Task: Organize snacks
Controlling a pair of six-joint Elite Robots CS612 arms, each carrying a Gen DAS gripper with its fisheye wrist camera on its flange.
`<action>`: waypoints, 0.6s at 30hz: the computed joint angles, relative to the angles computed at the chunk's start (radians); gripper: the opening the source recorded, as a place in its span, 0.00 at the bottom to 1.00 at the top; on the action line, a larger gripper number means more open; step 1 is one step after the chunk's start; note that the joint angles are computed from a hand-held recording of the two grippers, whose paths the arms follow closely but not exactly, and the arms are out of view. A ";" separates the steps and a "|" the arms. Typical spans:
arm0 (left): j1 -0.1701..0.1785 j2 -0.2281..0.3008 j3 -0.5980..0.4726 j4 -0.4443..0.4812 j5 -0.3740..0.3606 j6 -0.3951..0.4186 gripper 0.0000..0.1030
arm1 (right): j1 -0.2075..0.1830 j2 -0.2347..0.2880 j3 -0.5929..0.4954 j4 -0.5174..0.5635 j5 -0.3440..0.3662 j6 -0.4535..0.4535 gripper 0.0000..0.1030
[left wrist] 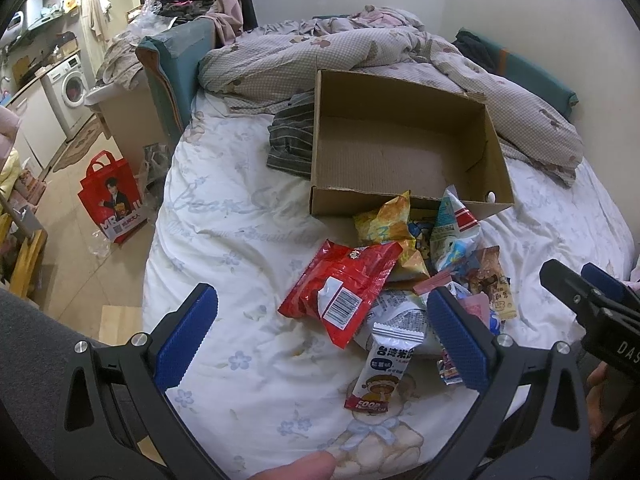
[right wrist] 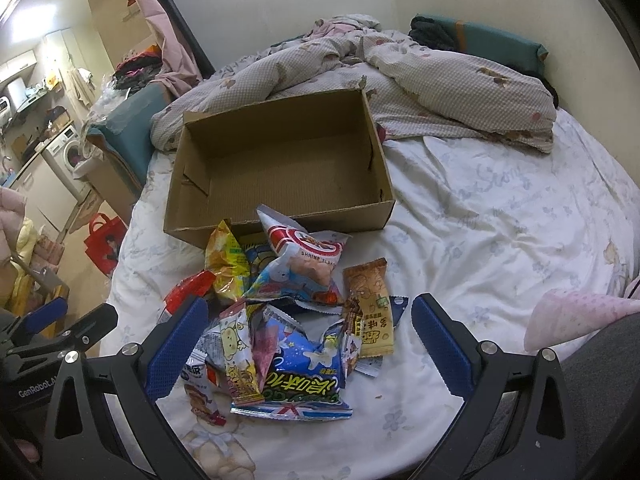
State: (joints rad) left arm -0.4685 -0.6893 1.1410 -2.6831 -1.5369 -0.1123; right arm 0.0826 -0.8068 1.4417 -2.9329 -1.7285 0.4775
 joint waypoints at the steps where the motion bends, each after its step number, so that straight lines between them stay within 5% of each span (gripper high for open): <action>1: 0.000 -0.001 0.000 0.000 -0.002 -0.001 1.00 | 0.000 0.000 0.000 0.001 0.000 0.001 1.00; 18: 0.003 -0.005 0.000 0.012 -0.009 0.014 1.00 | -0.003 -0.004 0.007 -0.003 0.019 0.015 1.00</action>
